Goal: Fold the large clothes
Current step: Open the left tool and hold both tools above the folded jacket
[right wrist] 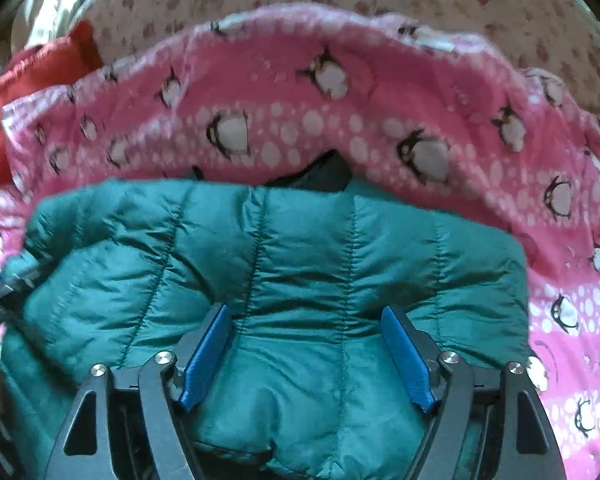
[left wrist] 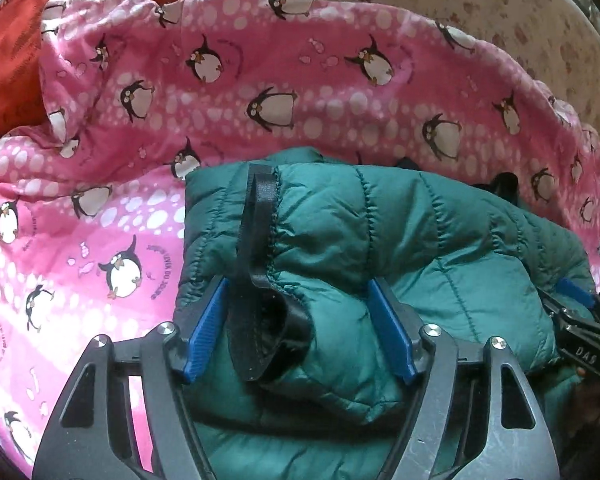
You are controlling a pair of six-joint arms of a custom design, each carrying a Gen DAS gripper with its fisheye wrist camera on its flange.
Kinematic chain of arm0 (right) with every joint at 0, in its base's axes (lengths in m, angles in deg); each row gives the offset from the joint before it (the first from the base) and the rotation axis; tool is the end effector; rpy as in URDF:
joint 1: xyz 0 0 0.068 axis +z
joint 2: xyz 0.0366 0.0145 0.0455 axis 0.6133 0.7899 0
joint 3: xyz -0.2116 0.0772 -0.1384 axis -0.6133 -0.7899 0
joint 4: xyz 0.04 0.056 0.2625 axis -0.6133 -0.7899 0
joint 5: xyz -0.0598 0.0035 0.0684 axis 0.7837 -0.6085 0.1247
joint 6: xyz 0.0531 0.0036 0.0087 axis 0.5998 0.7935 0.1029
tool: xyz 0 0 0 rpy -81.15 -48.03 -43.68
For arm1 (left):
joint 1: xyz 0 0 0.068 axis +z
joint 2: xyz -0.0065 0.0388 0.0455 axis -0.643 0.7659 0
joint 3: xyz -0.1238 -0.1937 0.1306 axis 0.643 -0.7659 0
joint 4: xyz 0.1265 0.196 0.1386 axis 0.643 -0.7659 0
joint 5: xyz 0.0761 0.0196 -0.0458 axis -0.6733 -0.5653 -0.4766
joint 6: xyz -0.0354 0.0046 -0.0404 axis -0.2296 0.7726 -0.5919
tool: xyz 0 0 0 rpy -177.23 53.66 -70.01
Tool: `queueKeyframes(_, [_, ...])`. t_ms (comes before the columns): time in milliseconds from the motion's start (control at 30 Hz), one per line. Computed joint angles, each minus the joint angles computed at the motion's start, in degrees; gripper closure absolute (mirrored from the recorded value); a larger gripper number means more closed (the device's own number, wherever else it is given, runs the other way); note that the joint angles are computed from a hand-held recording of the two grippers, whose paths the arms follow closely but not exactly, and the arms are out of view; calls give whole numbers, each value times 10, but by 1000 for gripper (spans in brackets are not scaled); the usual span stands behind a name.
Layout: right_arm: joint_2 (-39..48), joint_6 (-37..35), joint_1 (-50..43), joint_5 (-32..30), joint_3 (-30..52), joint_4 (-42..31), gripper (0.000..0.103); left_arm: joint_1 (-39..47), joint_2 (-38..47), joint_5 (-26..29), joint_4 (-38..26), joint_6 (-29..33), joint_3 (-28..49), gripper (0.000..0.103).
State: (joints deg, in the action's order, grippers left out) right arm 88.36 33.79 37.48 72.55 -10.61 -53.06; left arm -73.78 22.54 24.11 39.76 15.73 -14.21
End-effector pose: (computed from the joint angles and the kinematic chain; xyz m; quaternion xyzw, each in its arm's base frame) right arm 0.1979 0.0059 0.1966 -0.0883 0.9449 0.0750 0.3061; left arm 0.1614 -0.0908 0.2049 -0.1070 0.9378 -0.0023 0.3304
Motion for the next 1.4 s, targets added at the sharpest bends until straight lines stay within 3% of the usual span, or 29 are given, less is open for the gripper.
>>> queueKeyframes(100, [34, -14, -35, -46, 17, -13, 24, -5, 9, -7, 4, -1, 0, 31])
queueKeyframes(167, [33, -27, -37, -40, 33, -40, 24, -7, 9, -9, 5, -3, -1, 31])
queueKeyframes(367, [-106, 12, 15, -30, 33, -112, 24, -1, 7, -2, 16, -3, -8, 31])
queueKeyframes(533, [-120, 72, 182, 82, 6, -86, 24, -2, 7, -2, 19, -3, -10, 30])
queueKeyframes(633, [-104, 87, 215, 118, -32, -50, 24, 1, 10, 1, 24, 3, -11, 28])
queueKeyframes(733, [-104, 64, 170, 67, -21, -67, 24, 1, 12, -1, 27, 5, -13, 28])
queueKeyframes(833, [-144, 13, 75, -3, 3, -107, 26, 5, 11, 1, 32, 9, -15, 27])
queueKeyframes(933, [-148, -35, -26, -29, 24, -114, 26, 4, 12, 1, 32, 8, -15, 26])
queueKeyframes(1133, [-27, -94, -160, 6, 23, -43, 26, 4, 17, 5, 43, 10, -17, 20])
queueKeyframes(1233, [34, -99, -200, -42, 15, -16, 25, 0, 29, 0, 47, 11, -13, 19])
queueKeyframes(1400, [18, -102, -201, -30, 35, -51, 24, 0, 31, 1, 50, 10, -15, 19])
